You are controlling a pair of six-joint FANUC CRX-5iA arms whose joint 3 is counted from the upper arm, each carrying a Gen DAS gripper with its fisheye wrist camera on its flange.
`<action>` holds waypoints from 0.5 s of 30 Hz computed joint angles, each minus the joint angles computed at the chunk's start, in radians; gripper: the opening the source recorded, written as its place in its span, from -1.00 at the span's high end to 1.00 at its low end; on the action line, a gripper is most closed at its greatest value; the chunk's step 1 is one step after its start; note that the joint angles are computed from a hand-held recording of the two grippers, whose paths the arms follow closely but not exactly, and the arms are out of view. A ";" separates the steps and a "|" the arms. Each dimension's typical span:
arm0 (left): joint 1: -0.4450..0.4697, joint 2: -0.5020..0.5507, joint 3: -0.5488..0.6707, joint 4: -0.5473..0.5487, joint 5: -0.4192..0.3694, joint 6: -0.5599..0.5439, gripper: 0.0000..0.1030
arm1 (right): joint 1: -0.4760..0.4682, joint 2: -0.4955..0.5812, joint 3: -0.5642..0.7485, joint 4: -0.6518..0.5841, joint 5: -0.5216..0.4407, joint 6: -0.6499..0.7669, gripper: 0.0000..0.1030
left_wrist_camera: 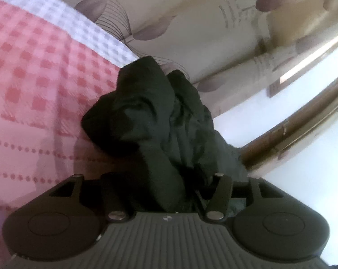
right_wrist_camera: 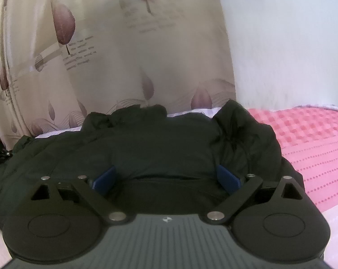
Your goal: Fold large clothes
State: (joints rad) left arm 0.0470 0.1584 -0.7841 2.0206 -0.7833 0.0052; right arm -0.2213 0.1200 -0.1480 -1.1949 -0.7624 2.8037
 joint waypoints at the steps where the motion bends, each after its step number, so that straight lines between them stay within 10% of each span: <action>1: -0.009 -0.006 -0.003 0.010 0.018 -0.007 -0.04 | 0.000 0.003 0.003 0.003 -0.003 -0.004 -0.94; 15: -0.002 -0.012 -0.016 0.022 0.012 0.014 0.27 | -0.060 -0.032 0.033 -0.018 -0.017 -0.049 -0.99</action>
State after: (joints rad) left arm 0.0452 0.1461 -0.7999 2.0423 -0.7715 0.0188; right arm -0.2809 0.0881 -0.1149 -1.2132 -0.7797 2.7551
